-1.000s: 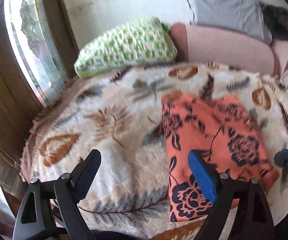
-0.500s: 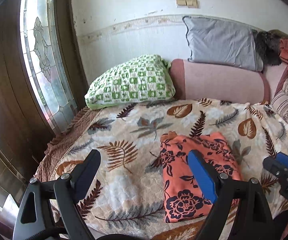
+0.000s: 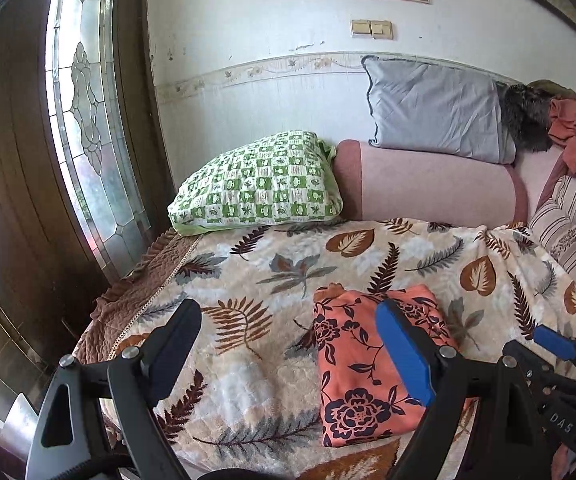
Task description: Fold small clothes
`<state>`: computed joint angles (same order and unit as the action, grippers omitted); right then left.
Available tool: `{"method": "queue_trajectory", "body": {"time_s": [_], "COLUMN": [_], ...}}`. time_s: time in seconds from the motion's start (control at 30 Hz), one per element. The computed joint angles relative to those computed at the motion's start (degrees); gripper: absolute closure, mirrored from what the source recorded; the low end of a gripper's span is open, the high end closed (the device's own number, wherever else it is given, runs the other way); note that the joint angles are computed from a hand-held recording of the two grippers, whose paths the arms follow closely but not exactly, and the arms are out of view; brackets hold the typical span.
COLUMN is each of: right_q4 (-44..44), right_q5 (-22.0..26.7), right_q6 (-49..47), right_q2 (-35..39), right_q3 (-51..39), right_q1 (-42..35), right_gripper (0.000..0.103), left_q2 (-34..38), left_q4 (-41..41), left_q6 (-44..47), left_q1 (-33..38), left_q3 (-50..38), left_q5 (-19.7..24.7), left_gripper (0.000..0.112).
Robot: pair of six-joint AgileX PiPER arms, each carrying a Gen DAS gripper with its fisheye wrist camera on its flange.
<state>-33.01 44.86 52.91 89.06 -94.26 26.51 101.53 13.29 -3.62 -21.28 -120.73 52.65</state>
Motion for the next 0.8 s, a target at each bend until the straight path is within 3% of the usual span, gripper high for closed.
{"method": "queue_trajectory", "body": {"time_s": [0.8], "right_q4": [0.08], "right_q5": [0.40], "right_q6": [-2.26], "right_q2": [3.02], "right_q3": [-2.57], "right_q1": [1.97], "right_gripper": [0.042], "left_q2": [0.48], "left_q4": [-2.35], "left_q6": [2.04], "left_q1": [1.67], "left_q3": [-0.92], "left_q5": [1.02], "left_gripper": [0.023]}}
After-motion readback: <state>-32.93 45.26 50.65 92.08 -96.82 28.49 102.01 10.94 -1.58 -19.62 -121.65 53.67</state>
